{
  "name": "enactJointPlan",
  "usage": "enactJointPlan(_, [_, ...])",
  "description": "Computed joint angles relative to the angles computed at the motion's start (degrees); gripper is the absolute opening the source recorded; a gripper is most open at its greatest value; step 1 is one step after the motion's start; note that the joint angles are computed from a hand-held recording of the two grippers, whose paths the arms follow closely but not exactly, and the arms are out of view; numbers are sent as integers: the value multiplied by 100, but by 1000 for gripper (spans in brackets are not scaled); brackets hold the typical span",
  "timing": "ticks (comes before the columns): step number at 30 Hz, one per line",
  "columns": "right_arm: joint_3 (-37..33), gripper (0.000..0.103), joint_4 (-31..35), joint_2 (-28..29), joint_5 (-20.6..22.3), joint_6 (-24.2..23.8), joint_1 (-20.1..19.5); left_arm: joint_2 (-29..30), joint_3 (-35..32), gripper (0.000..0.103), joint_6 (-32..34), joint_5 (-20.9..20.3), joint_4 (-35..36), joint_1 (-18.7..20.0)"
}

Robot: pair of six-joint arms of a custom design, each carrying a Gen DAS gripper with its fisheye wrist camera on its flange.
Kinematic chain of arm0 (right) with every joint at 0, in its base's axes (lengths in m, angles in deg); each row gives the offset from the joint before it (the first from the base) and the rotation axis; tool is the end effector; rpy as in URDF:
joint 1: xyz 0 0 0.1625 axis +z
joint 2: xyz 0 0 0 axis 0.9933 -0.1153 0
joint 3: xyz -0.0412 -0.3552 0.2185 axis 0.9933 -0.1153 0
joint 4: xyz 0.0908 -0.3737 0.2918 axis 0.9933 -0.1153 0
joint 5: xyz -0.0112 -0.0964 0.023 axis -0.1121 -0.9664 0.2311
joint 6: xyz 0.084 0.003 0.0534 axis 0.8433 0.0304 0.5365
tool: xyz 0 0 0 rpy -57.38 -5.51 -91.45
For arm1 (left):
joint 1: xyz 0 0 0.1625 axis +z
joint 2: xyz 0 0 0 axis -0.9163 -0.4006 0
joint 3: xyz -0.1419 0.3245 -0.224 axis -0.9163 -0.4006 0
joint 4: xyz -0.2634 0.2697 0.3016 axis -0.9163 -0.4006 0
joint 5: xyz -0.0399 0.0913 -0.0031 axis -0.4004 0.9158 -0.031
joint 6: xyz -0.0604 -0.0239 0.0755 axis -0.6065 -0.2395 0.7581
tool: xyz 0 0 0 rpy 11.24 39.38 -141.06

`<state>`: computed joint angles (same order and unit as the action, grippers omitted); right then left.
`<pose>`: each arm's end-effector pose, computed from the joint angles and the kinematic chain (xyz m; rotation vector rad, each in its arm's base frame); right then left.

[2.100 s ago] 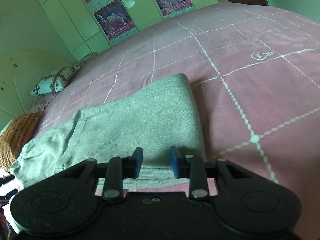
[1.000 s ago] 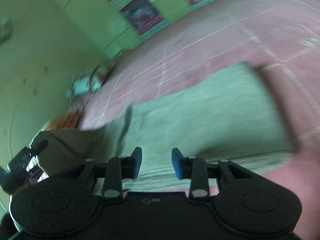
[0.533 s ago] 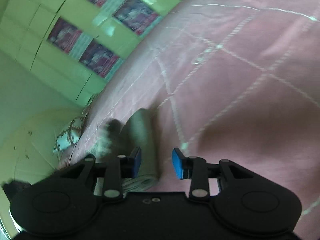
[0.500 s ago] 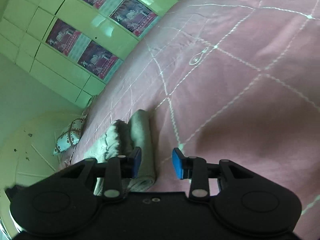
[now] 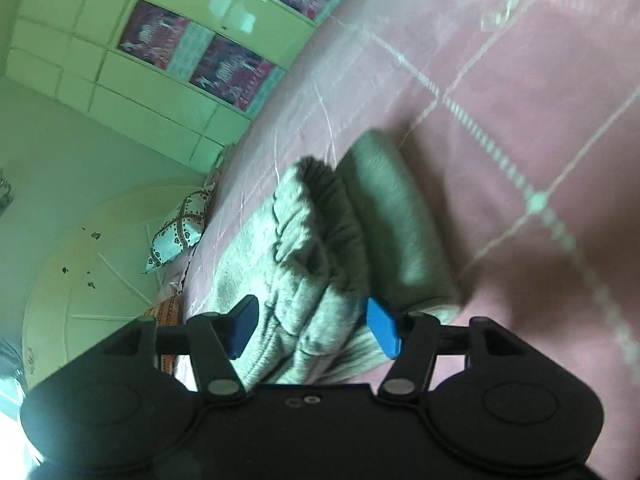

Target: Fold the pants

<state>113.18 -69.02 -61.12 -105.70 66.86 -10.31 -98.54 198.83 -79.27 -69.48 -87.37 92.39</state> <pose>-0.0087 -0.5904 0.4445 -0.0426 2.8625 -0.8659 -0.3413 -0.4188 0.0867 0.1055 2.1390 -1.2535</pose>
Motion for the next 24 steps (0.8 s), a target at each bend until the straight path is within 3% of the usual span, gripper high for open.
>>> enactJointPlan(4, [-136,41,-207,293,-678,365,359,635,-294,64,1330,-78,-1174,209])
enactJointPlan(5, [-131,24,-241,312,-852,313,448,722,-358,64,1594,-115,-1414,248])
enactJointPlan(8, [-22,19,-602,242,-974,-348,810,1016,-526,64,2346,-231,-2246,390])
enactJointPlan(10, [-23,18,-710,186,-651,-536,1030,1112,-610,64,2210,-145,-2243,413])
enactJointPlan(12, [-97,18,-753,170,-429,-595,1224,1113,-629,64,1414,264,-1748,382])
enactJointPlan(15, [-150,18,-837,87,-25,-585,1284,1072,-442,64,1029,545,-1982,262])
enactJointPlan(18, [-20,18,-1009,-19,-215,-648,1028,996,-381,68,787,390,-1768,239])
enactJointPlan(21, [28,18,-979,180,-969,-240,529,985,-397,69,721,104,-1612,257])
enactJointPlan(22, [70,18,-940,198,-899,88,300,998,-407,69,664,112,-1496,238])
enactJointPlan(24, [147,19,-847,117,-339,474,-14,963,-403,69,453,97,-1235,207])
